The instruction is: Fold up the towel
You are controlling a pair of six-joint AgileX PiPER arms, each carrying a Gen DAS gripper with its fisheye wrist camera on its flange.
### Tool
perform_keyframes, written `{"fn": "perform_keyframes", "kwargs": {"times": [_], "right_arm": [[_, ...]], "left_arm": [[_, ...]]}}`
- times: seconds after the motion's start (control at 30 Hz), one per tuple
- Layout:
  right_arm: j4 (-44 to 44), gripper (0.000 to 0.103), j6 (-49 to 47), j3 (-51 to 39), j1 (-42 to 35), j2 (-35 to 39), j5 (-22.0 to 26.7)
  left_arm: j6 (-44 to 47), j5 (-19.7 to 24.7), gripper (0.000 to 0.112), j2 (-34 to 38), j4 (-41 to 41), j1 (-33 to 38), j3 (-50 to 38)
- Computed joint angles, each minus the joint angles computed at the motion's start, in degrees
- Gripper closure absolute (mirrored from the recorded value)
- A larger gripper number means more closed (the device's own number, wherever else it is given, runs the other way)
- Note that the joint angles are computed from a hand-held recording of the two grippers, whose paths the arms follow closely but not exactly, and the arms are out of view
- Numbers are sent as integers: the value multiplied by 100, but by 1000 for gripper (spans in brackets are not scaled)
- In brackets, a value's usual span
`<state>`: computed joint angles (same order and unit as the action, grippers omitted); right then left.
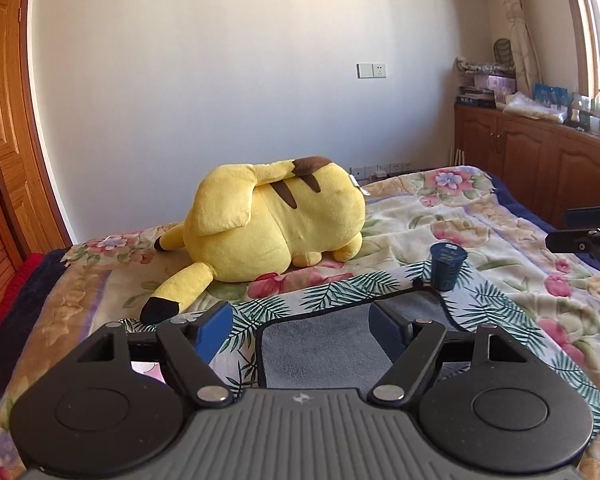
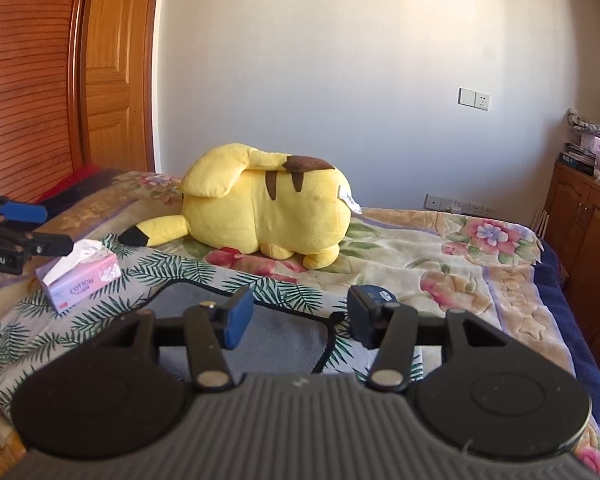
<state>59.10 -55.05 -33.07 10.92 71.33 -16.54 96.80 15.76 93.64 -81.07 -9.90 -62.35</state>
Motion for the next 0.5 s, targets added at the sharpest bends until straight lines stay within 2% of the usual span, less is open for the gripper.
{"fn": "perform_keyframes", "kwargs": {"times": [0.13, 0.23, 0.27, 0.33, 0.5], "right_arm": [[1906, 46, -1769, 63, 388, -509, -206], [2821, 42, -2598, 114, 750, -838, -512], [3018, 40, -2768, 130, 864, -917, -618], [3363, 40, -3040, 185, 1068, -1102, -774], [3778, 33, -3105, 342, 1638, -1396, -1273]], "left_arm": [[-421, 111, 52, -477, 463, 52, 331], [-566, 192, 49, -832, 628, 118, 577], [-618, 225, 48, -952, 663, 145, 658], [-657, 235, 38, -1194, 627, 189, 848], [-1051, 376, 33, -1646, 959, 304, 1168]]}}
